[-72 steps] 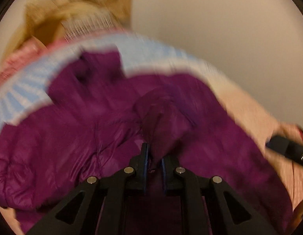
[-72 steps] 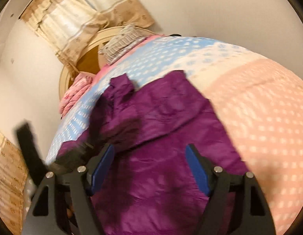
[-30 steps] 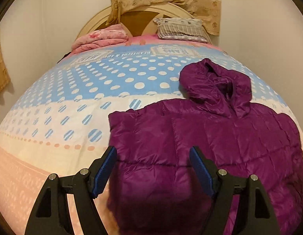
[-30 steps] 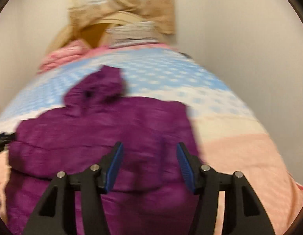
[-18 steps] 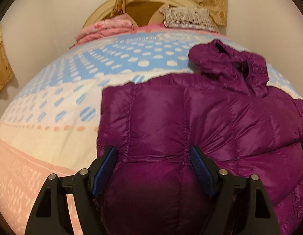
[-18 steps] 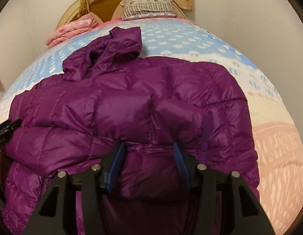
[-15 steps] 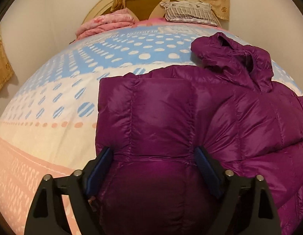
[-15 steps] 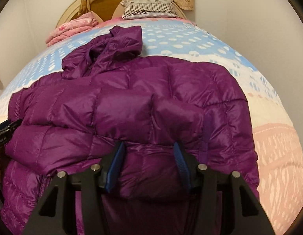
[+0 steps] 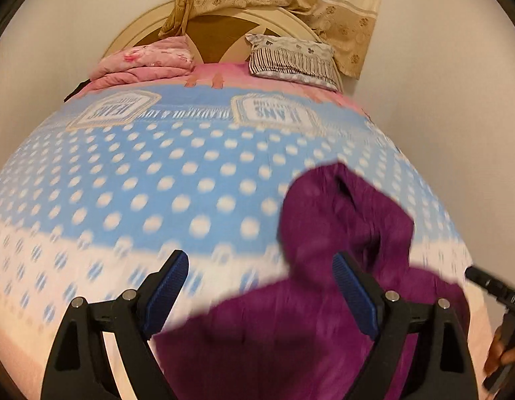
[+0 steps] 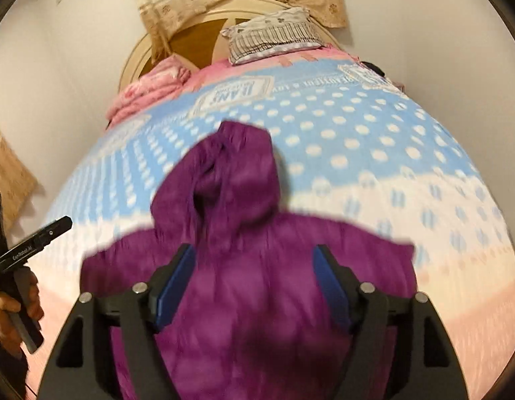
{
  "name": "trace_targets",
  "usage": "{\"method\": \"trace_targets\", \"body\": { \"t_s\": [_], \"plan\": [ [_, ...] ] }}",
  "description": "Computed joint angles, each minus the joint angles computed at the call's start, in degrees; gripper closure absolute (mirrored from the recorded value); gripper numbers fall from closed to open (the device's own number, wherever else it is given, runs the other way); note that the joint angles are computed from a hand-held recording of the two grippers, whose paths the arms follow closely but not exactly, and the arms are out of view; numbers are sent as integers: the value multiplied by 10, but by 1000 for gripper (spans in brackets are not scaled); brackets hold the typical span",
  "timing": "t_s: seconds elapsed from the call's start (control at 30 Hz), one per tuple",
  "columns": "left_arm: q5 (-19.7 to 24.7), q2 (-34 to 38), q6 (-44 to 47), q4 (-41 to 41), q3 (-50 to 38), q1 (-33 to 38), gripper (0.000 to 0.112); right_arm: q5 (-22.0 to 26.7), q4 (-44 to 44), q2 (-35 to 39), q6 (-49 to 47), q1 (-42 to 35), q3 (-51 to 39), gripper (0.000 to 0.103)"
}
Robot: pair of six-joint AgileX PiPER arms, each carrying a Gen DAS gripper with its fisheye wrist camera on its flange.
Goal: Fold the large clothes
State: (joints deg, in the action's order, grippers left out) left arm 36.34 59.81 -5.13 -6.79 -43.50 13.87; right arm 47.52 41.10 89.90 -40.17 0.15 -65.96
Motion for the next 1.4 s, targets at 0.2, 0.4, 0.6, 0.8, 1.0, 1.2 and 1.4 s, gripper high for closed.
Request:
{"method": "trace_targets", "body": {
  "t_s": [0.2,0.4,0.6,0.8,1.0,1.2,1.4],
  "plan": [
    [-70,240,5,-9,-114,-20,24,14,5,199,107,28,-210,27],
    [-77,412,110,-187,-193,20,24,76,-55,374,187,57,-430,27],
    [-36,487,263,-367,-228,34,24,149,-116,499,255,80,-604,28],
    [-21,469,426,-486,-187,37,111,125,-102,493,199,90,-559,91],
    [-22,309,641,-671,-67,65,111,47,-34,363,95,81,-406,94],
    [12,19,694,-670,62,99,111,57,82,141,-97,46,-211,94],
    [49,-325,548,-448,191,111,108,32,158,-124,-356,-10,83,92]
  ]
}}
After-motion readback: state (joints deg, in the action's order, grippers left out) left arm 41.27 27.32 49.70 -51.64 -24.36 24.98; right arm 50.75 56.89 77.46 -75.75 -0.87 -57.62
